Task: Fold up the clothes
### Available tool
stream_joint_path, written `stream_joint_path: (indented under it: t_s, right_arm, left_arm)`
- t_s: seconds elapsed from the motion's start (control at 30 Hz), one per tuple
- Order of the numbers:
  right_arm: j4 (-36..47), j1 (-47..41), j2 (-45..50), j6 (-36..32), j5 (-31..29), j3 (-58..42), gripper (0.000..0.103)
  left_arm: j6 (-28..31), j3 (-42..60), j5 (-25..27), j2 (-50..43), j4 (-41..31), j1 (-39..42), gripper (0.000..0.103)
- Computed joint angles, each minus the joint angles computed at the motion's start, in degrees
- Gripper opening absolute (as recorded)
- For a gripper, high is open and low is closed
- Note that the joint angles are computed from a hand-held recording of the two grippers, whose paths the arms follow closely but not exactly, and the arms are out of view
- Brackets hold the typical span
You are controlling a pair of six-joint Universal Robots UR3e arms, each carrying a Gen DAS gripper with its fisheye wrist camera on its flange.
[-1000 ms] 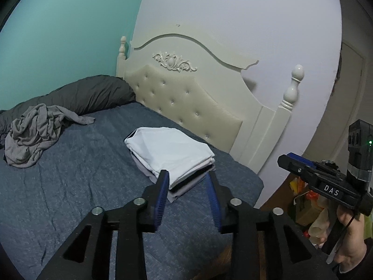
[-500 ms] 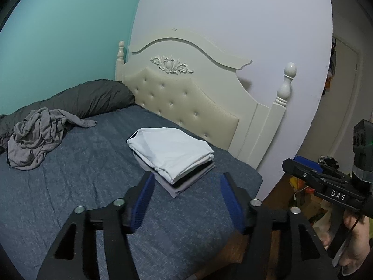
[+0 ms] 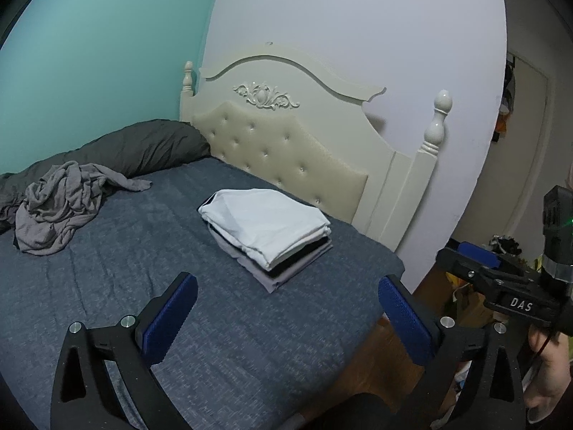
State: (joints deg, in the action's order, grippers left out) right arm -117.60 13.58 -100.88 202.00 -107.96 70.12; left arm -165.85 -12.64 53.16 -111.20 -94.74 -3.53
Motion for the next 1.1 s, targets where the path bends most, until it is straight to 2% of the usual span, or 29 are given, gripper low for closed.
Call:
stream_joint_path:
  t_s: [0.2,0.47,0.83,1.1]
  right_arm:
    - [-1.16,2.90,-0.53,1.25,-3.33,2.31,0.094]
    - [-2.18,5.36,-0.60,2.04,-5.55,3.76,0.096]
    - [-3.45,5.10,-1.78,2.82,-4.49,6.99,0.096]
    - [-3.66,4.74,-2.32,2.62,-4.53,7.75,0.096]
  left_arm:
    - [0.26,-13.26,-1.02,6.15,6.03,1.35,0.103]
    - [0.54,-23.87,-0.50,11.14,11.44,2.26,0.103]
    - [2.45,-25.30,-1.80,12.91,7.86,3.04,0.103]
    - [1.66,-26.28,0.93,13.84,10.03,1.10,0.103]
